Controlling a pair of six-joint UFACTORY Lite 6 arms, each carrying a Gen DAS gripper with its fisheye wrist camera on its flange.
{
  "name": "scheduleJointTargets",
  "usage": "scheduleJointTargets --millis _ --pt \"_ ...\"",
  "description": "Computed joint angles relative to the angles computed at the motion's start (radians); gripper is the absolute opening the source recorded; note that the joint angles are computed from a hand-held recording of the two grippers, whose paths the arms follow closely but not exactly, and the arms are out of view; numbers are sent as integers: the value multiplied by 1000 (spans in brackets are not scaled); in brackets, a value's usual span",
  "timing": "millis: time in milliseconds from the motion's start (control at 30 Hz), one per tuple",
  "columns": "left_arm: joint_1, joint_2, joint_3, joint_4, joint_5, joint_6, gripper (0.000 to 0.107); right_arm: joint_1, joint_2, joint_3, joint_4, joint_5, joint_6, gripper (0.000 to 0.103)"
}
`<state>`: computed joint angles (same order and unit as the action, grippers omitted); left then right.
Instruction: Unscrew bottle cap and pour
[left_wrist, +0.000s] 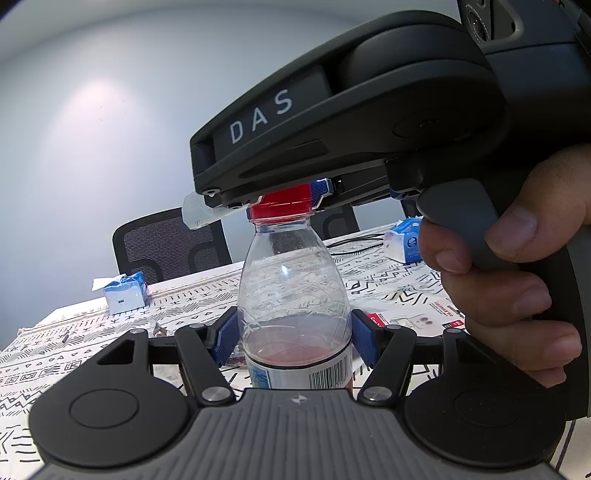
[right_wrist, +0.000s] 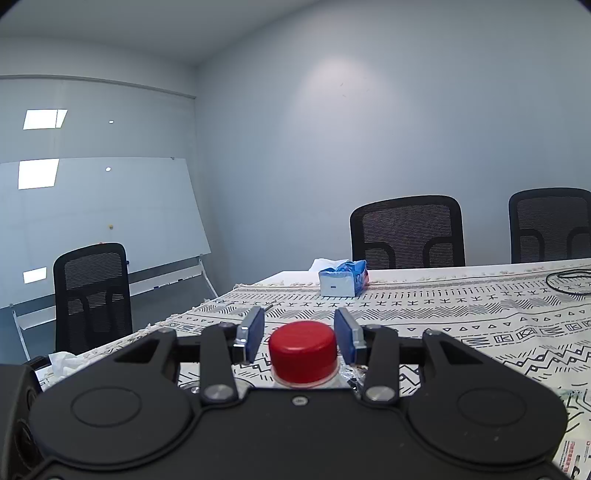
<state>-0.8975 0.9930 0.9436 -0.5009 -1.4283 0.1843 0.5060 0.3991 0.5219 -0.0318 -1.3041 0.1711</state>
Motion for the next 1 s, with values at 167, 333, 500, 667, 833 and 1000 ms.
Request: scheduleJointTargets --millis 167,333,500,667,833,1000 --pt "22 -4 0 23 6 -2 60 12 -1 2 24 9 -16 36" --pt "42 -12 -8 56 11 -19 60 -4 -5 -3 -3 8 -12 35" --pt "51 -19 -11 69 23 -32 60 -13 -2 -5 -15 -2 -11 35" --pt "58 -19 -8 75 28 -30 60 -14 3 -7 -14 -12 -10 35" --pt "45 -25 -17 60 28 -35 60 -15 11 -2 -15 -13 -13 35" --pt "31 -23 -17 46 28 -30 60 -7 17 2 8 -15 -28 34"
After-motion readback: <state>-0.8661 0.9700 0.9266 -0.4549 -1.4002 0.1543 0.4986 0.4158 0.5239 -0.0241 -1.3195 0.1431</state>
